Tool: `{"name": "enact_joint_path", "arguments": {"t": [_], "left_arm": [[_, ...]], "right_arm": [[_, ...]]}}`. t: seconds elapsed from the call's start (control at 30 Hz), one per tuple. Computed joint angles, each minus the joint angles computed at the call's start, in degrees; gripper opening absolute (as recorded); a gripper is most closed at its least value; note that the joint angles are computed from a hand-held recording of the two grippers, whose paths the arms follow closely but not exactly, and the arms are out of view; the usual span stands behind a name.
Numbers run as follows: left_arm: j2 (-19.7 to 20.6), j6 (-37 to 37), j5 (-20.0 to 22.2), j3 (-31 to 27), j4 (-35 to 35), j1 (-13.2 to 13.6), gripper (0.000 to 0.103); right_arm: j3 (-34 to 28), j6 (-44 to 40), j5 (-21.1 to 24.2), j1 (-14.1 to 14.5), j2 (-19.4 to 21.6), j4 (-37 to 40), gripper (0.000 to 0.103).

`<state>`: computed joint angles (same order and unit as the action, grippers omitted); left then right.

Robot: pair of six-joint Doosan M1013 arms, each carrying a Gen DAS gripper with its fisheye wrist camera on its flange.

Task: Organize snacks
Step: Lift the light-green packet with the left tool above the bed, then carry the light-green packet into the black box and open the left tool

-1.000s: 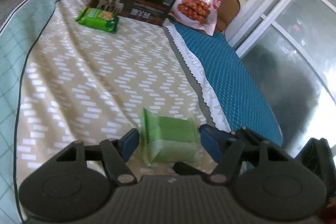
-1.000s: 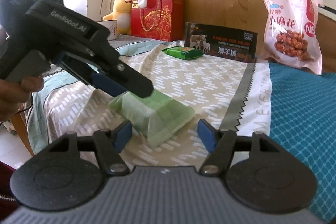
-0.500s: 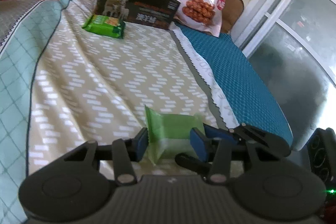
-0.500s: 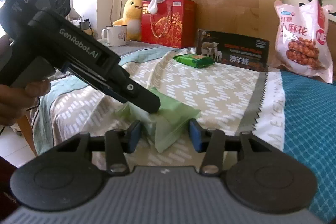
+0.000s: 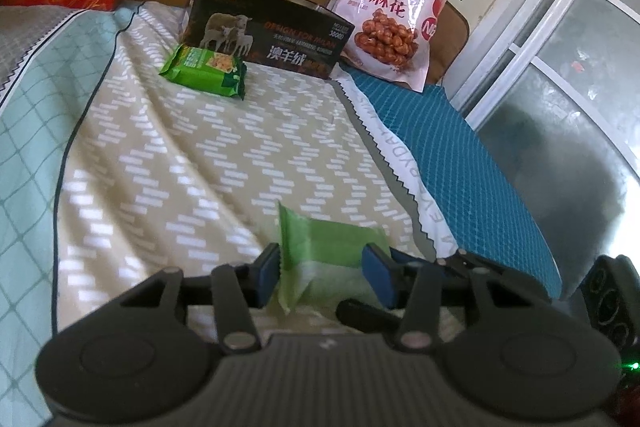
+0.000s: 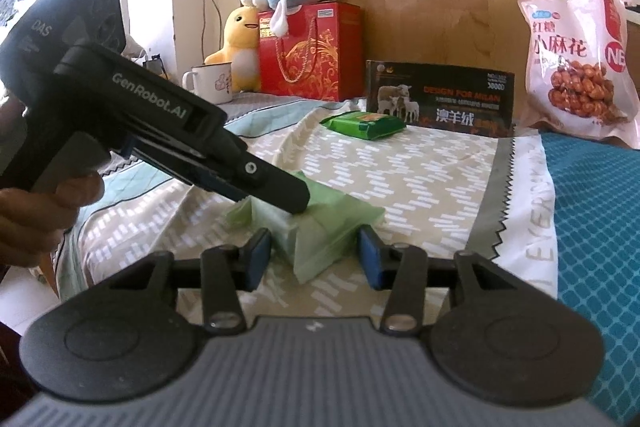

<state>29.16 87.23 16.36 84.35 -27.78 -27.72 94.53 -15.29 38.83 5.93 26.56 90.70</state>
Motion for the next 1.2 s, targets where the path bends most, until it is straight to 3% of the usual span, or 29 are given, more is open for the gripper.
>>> {"name": "enact_joint_path", "arguments": {"t": [0.33,0.6,0.77,1.0,1.2], "left_arm": [[0.3,-1.0,0.4,-0.6,0.9,0.0,0.047],[1.5,-4.4,4.8,-3.6,0.9,1.1,0.049],[3.4,-6.0,9.4,-8.5,2.2,2.3,0.049],[6.9,-8.0,13.3,-18.4,9.8,3.3,0.049],[12.4,-10.6,16.6,-30.4,14.4,4.7,0.049]], "right_arm": [[-0.3,2.2,-1.4,0.3,-0.1,-1.2,0.048],[-6.0,20.1,1.1,0.2,1.4,-15.1,0.046],[-10.8,29.6,3.8,0.0,3.4,-20.4,0.046],[-18.5,31.2,4.3,-0.2,6.9,-19.6,0.046],[-28.2,31.2,4.1,-0.4,12.1,-16.9,0.046]]}}
